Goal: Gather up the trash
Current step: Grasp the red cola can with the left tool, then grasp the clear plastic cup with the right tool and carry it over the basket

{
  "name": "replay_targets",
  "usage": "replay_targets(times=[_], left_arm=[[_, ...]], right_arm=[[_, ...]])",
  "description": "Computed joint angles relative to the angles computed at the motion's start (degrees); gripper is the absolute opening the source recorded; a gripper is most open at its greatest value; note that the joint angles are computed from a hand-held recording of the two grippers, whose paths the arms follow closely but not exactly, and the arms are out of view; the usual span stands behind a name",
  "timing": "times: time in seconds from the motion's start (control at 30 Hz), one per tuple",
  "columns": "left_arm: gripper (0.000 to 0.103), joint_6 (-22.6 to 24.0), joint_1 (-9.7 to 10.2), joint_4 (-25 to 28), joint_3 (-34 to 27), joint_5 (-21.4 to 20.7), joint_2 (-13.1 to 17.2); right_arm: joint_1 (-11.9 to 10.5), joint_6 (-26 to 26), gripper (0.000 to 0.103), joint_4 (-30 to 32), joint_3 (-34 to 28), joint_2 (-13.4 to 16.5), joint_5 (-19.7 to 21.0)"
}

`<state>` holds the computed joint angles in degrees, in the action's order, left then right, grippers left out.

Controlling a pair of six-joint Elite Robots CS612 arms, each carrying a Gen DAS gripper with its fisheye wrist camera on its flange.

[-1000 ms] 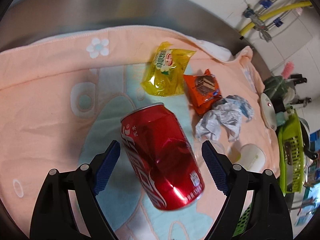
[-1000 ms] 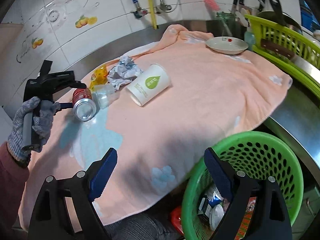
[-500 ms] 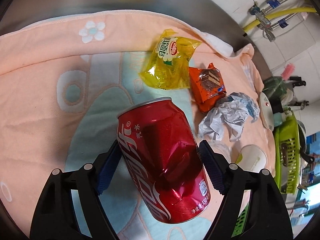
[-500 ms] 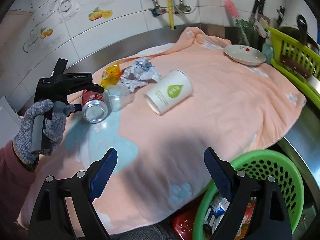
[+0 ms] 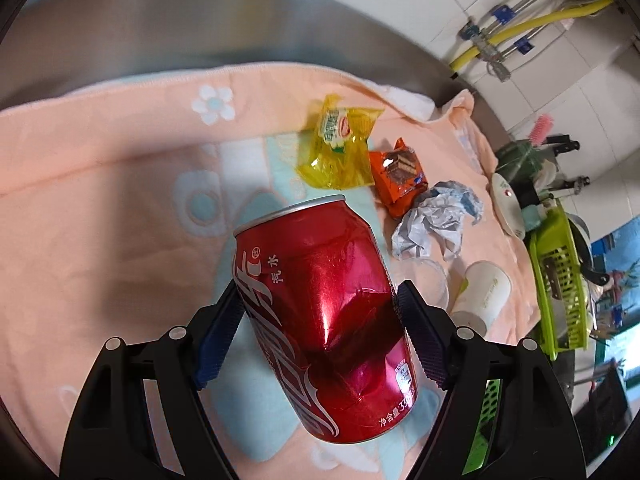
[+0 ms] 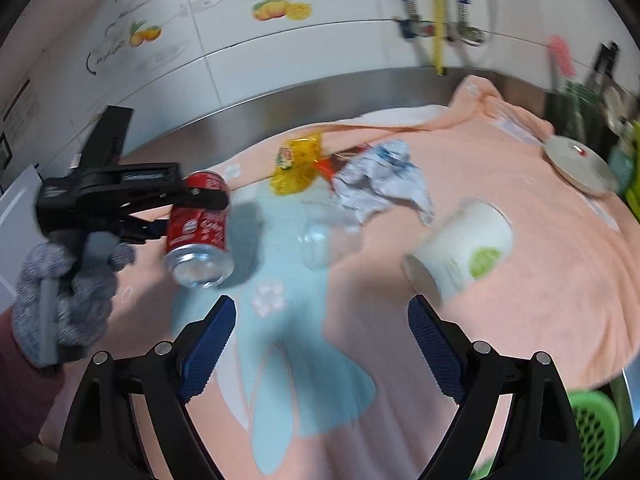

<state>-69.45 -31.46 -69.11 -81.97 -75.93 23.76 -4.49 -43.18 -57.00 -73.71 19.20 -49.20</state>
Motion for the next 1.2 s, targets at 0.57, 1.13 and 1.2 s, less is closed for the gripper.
replay_targets(times=[0.57, 1.13, 1.2], left_arm=[[0.076, 3.08, 0.34, 1.66, -4.20, 1.23, 1.11], [0.076, 2.84, 0.82, 1.94, -4.72, 0.26, 1.70], [0.076, 2.97, 0.78, 2.03, -4.83, 0.44, 1.75]], right_arm=[[4.24, 3.84, 0.078, -9.18, 11.80, -2.58, -4.30], [7.21, 4.65, 0.066, -13.94, 13.91, -2.59, -13.14], [7.51, 5.70, 0.063, -14.76, 14.20, -2.53, -14.77]])
